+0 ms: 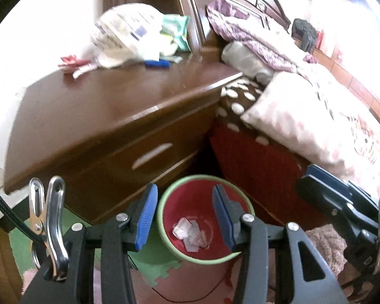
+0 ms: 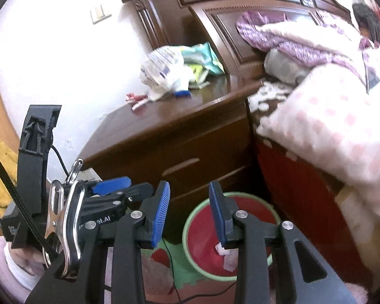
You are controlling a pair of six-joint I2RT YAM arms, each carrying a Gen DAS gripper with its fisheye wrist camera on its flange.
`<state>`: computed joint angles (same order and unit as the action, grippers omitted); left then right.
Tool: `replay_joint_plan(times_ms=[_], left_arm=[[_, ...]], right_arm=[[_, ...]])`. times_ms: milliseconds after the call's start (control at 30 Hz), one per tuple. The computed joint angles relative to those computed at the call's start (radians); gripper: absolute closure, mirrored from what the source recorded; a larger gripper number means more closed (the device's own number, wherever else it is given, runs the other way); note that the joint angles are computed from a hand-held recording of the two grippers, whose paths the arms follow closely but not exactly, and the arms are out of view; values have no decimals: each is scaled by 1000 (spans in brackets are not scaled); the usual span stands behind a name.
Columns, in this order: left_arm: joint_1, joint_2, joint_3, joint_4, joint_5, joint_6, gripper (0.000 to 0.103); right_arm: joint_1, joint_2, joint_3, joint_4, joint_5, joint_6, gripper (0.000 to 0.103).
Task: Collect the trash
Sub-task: 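Raise both grippers from the bin back toward the nightstand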
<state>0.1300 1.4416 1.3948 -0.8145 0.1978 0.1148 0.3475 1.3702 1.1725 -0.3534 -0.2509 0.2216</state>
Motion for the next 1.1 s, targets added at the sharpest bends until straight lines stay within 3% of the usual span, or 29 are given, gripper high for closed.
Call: replay_joint_plan(times_ms=[533,833,1100], left_arm=[[63,88,240,-86,0,13,56],[136,242,480,-135,-32,35,56],[175,439,790,-256,-34,52,56]], right_arm=[[52,61,193,-50,21,-71,70],[64,168,332,-54,-6,-93,70],[72,288,501,-100,-17,-141,70]])
